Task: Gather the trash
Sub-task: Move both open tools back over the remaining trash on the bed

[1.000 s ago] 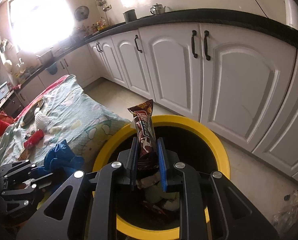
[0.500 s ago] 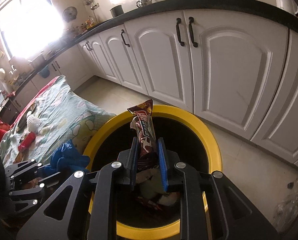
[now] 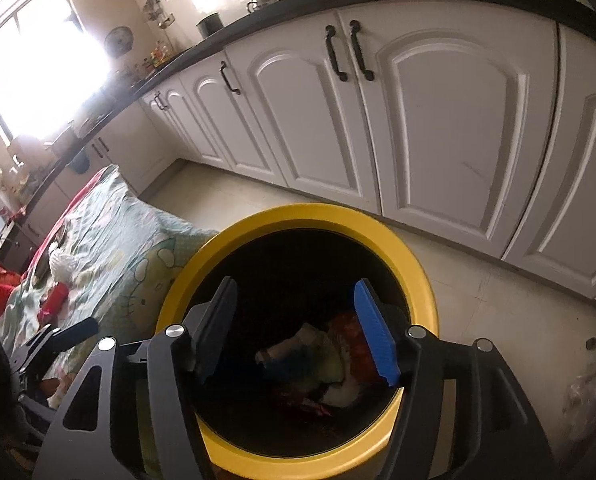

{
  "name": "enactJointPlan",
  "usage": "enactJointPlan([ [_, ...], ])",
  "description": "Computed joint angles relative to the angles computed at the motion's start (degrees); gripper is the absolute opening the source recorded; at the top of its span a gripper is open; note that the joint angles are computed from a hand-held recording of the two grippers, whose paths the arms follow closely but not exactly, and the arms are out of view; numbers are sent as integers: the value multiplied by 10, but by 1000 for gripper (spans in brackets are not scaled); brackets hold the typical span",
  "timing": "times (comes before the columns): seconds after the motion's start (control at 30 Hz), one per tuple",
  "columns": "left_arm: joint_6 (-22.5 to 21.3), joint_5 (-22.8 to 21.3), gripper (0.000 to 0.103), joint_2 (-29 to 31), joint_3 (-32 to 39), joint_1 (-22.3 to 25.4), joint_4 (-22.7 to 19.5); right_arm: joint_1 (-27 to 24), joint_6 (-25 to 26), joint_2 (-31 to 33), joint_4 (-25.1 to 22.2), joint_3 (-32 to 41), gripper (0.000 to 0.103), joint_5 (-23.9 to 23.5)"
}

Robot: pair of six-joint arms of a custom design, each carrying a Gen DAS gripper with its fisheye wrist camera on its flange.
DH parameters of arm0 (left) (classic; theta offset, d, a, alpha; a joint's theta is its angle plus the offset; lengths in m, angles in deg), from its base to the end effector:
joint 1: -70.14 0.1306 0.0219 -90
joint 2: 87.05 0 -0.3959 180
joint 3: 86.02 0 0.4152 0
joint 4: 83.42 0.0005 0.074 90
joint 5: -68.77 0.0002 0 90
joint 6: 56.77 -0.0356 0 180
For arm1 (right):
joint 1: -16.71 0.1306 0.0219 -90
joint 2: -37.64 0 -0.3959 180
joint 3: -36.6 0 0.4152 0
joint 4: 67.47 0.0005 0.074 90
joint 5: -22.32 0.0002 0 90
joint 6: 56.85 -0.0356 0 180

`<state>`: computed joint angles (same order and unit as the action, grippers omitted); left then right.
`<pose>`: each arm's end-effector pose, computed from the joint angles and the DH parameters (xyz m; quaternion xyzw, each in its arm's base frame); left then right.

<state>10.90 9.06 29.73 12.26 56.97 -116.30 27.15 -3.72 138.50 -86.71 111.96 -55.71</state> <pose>0.6377 -0.1682 0.2703 0.3600 0.8413 -0.2203 0.3379 0.5408 0.0916 0.2639 0.2489 0.8845 0.0654 0.3891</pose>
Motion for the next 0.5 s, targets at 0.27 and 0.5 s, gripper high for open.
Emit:
enactJointPlan([
  [0.27,69,-33,92,-19,-9,30,60,13,18,0,-3,15,59,7],
  [0.5,118,-61,92,-24,-3,66,96,37,38,8,-5,41,60,9],
])
